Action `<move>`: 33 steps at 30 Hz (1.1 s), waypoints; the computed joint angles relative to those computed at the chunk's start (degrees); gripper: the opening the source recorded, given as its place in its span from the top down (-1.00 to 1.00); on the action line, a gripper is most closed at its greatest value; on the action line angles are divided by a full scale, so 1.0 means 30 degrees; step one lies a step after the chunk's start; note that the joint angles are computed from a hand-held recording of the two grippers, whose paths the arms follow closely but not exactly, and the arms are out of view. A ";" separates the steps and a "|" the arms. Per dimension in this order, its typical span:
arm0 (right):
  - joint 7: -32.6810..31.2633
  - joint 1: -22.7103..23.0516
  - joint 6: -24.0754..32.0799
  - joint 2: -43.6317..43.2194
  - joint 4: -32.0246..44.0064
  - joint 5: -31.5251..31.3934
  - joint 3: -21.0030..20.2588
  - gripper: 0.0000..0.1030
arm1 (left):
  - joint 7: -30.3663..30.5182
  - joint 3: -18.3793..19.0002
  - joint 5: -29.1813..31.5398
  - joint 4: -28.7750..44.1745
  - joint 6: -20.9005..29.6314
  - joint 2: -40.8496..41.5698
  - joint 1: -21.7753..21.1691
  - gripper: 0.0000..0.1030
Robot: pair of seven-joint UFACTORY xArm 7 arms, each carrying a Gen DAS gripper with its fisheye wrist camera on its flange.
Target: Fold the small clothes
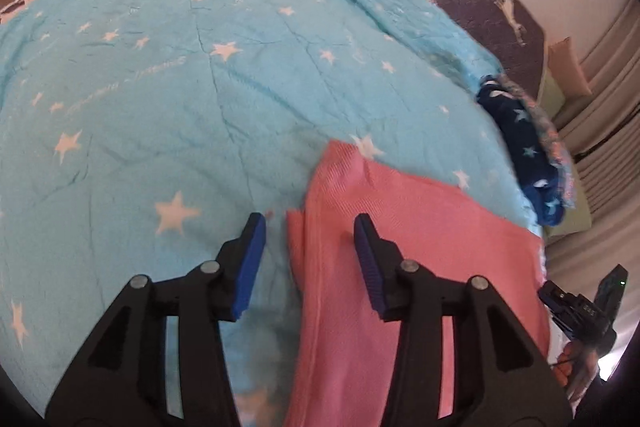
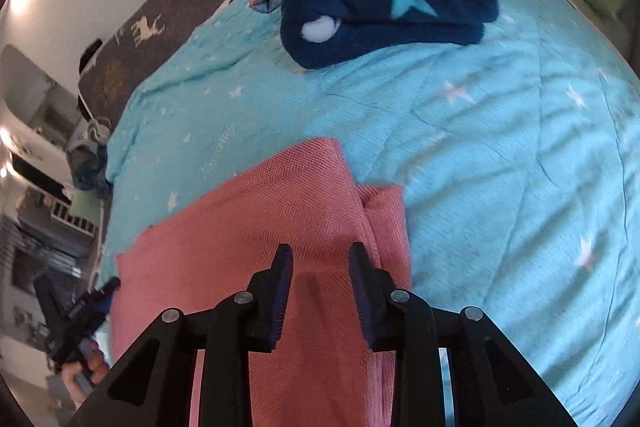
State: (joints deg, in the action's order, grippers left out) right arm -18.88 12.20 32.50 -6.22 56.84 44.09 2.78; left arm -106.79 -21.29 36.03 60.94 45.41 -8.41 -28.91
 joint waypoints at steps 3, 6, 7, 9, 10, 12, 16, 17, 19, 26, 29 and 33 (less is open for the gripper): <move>-0.0194 0.0142 -0.0817 -0.2355 -0.1854 -0.1162 0.0069 0.37 | -0.0027 -0.0485 -0.0634 -0.1167 -0.0192 -0.1650 -0.0448 -0.11; -0.1001 0.0815 -0.0751 -0.4298 -0.3118 -0.1627 -0.0446 0.28 | 0.0415 -0.1229 -0.1386 -0.1666 0.0305 -0.2706 -0.0563 -0.20; -0.1138 0.1009 -0.0606 -0.4786 -0.3422 -0.1823 -0.0608 0.25 | 0.0563 -0.1566 -0.1695 -0.1691 0.0782 -0.2995 -0.0663 -0.20; -0.0847 0.1215 -0.0356 -0.5404 -0.3801 -0.2575 -0.0634 0.24 | 0.0808 -0.1969 -0.1944 -0.1518 0.1280 -0.3117 -0.0564 -0.20; -0.0514 0.1196 -0.0235 -0.5815 -0.4107 -0.3066 -0.0577 0.23 | 0.0828 -0.2232 -0.2081 -0.1427 0.1650 -0.3199 -0.0601 -0.20; -0.0166 0.1368 -0.0052 -0.6390 -0.4445 -0.3662 -0.0655 0.23 | 0.0886 -0.2387 -0.2259 -0.1436 0.1645 -0.3302 -0.0557 -0.20; 0.0088 0.1992 0.0039 -0.7648 -0.5322 -0.4355 -0.0742 0.16 | 0.0158 -0.3146 -0.2138 -0.1495 0.2323 -0.3825 -0.0435 -0.20; 0.0169 0.2149 0.0034 -0.7965 -0.5582 -0.4640 -0.0610 0.16 | -0.0068 -0.3320 -0.2153 -0.1523 0.2655 -0.3998 -0.0417 -0.20; 0.0034 0.2733 -0.0077 -0.8588 -0.6041 -0.5172 -0.0300 0.16 | -0.0482 -0.3548 -0.2300 -0.1611 0.3065 -0.4299 -0.0401 -0.20; -0.1261 0.6549 -0.0750 -0.8648 -0.5949 -0.6488 0.1653 0.05 | -0.1645 -0.4459 -0.2683 -0.2237 0.3881 -0.5780 -0.0280 -0.20; -0.1008 0.7387 -0.1359 -0.7631 -0.5518 -0.7877 0.3239 0.05 | -0.2049 -0.4754 -0.3276 -0.2885 0.4425 -0.6877 -0.0330 -0.20; 0.0242 0.7495 -0.2246 -0.6185 -0.4761 -1.1216 0.5410 0.05 | -0.2477 -0.4996 -0.4353 -0.4072 0.4731 -0.8707 -0.0334 -0.20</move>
